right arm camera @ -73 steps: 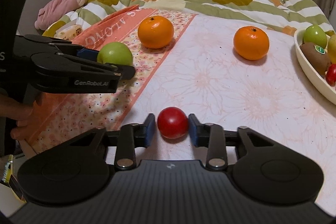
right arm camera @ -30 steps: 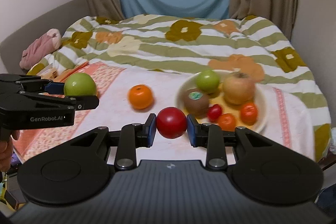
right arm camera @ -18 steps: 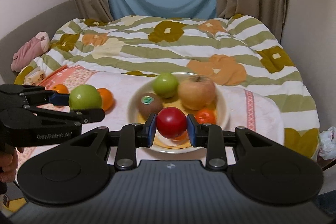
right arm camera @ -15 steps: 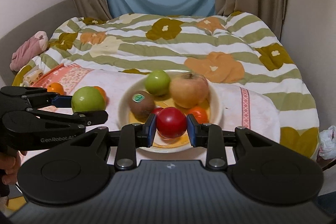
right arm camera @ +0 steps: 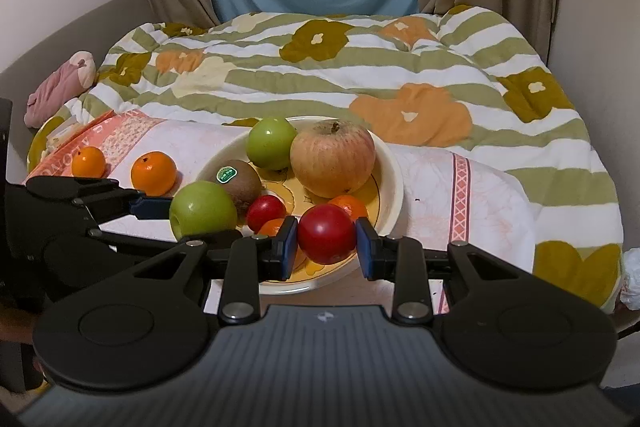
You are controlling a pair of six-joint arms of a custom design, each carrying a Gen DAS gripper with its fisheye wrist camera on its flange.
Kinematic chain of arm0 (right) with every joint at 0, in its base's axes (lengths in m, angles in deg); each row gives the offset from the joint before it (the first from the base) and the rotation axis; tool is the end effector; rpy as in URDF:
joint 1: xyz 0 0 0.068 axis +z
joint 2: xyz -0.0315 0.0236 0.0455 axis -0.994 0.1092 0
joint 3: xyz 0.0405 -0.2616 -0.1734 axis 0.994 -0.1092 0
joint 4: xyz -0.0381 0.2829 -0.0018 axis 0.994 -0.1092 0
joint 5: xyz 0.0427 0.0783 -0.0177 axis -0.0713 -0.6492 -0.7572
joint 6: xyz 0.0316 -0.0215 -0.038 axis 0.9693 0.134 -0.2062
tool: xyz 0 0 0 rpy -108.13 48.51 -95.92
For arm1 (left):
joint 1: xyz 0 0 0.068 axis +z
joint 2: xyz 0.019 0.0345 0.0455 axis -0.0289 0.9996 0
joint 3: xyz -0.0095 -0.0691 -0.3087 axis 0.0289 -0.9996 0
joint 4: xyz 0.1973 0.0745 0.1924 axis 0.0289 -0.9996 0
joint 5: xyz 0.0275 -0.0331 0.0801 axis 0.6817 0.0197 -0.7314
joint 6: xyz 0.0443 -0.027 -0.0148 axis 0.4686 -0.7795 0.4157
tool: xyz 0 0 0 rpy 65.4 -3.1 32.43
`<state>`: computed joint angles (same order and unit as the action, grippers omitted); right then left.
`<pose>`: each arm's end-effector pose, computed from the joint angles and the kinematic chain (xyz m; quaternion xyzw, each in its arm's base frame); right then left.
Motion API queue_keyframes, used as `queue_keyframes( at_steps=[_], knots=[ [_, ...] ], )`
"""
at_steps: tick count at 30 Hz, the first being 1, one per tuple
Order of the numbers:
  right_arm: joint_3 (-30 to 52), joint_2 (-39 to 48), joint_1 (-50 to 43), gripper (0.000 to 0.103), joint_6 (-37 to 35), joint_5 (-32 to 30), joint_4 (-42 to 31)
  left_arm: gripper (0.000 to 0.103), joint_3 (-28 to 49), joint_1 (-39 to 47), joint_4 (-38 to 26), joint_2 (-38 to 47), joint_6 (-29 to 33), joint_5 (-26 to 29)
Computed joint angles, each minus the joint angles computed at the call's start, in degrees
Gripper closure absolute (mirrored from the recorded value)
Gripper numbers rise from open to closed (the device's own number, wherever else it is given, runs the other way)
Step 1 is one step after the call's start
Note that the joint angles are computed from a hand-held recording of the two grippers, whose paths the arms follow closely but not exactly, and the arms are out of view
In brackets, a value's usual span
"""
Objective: Organize fruits
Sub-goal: 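Carry the green apple and tomato into the duck bowl and open both grippers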
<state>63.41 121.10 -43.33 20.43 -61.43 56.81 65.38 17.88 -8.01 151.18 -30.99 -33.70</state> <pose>0.1805 0.1453 0.1143 -0.1277 0.9005 0.1341 0.3935 0.1507 0.0413 0.1212 0.1065 0.9250 -0.0136 0.3644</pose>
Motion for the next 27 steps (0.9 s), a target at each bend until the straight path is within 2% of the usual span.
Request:
queue_keyframes(
  at_steps=[3,4,5,6,14,20,27],
  knots=[
    [0.0,-0.2,-0.1,0.057,0.0,-0.1,-0.1,0.041,0.4,-0.8,-0.6,0.3,-1.3,-1.0],
    [0.0,-0.1,-0.2,0.057,-0.1,-0.2,-0.1,0.035,0.5,-0.3,-1.4,-0.6,-1.1,-0.4],
    [0.0,0.0,-0.3,0.057,-0.1,-0.4,0.0,0.022,0.5,0.1,-2.1,-1.9,-0.8,-0.1],
    [0.0,0.0,-0.6,0.057,-0.3,-0.7,0.0,0.014,0.4,0.2,-2.5,-2.9,-0.7,0.0],
    [1.5,2.9,-1.8,0.057,-1.1,-2.9,1.4,0.013,2.0,5.9,-9.6,-7.3,2.0,3.2],
    [2.3,8.6,-1.3,0.057,0.0,-3.4,6.8,0.013,1.7,10.6,-9.4,-7.5,3.6,5.2],
    [2.6,10.9,-0.8,0.056,0.7,-4.1,8.0,0.013,2.3,14.7,-12.3,-8.5,6.1,6.0]
  ],
)
